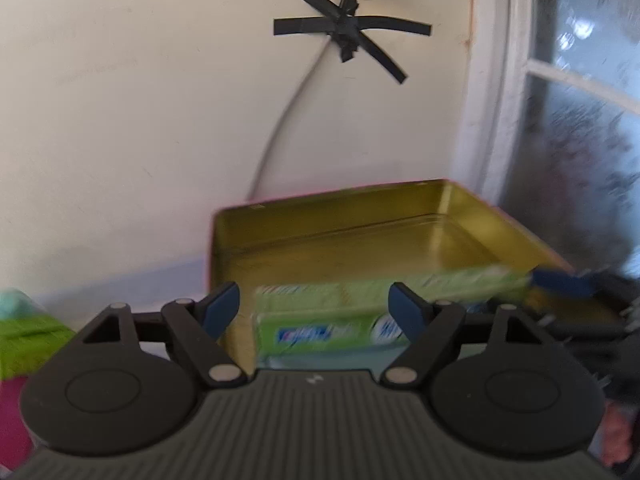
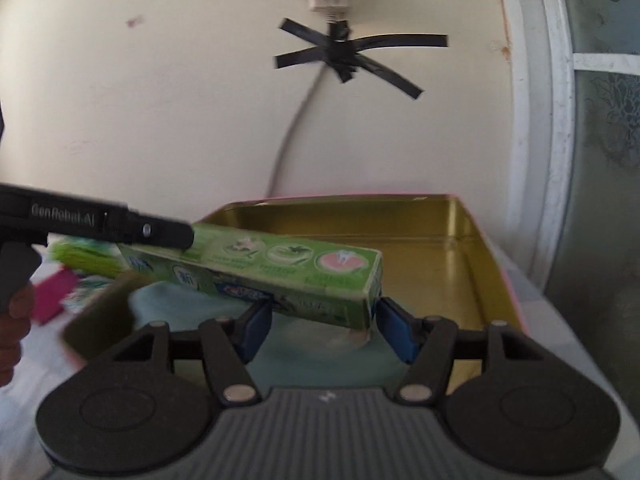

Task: Organize objects
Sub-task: 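Open the right gripper and withdraw it from the tin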

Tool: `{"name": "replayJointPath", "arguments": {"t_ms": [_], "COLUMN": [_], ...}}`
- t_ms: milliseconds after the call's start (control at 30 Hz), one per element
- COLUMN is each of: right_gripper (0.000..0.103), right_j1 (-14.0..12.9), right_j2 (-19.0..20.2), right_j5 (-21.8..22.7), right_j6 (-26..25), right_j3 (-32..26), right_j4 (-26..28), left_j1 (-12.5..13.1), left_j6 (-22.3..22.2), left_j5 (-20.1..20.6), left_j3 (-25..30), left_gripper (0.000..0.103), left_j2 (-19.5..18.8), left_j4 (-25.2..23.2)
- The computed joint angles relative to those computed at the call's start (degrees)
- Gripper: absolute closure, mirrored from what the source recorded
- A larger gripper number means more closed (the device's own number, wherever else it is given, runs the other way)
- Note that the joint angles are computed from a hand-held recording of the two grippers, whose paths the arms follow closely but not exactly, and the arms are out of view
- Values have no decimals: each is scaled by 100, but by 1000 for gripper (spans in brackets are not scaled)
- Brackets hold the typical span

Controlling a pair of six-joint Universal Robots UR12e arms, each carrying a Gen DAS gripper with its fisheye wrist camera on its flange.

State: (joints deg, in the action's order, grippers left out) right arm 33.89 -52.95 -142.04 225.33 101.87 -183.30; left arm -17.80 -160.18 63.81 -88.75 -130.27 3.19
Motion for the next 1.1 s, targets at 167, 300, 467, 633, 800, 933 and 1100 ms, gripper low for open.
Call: {"name": "replayJointPath", "arguments": {"t_ms": [167,300,467,633,800,933,1100], "right_gripper": [36,36,33,32,31,31,31], "right_j1": [75,234,483,738,925,1032,1093], "right_j2": [213,300,394,452,442,439,492], "right_j5": [-476,-730,-1114,-1333,-1276,-1154,-952], "right_j6": [1,214,645,1225,1631,1753,1726], "right_j3": [-34,-60,-77,-95,-146,-230,-396], "right_j4": [-890,-1065,-1365,-1402,-1068,-785,-598], "left_j1": [-1,7,74,175,316,429,584], "left_j6": [122,219,355,525,525,562,519], "left_j5": [251,422,472,477,357,328,311], "left_j3": [-206,-457,-891,-1293,-1624,-1815,-1973], "left_gripper": [19,19,19,19,19,19,18], "left_j2": [92,222,422,621,779,855,912], "left_j4": [227,381,769,953,1037,1068,1084]}}
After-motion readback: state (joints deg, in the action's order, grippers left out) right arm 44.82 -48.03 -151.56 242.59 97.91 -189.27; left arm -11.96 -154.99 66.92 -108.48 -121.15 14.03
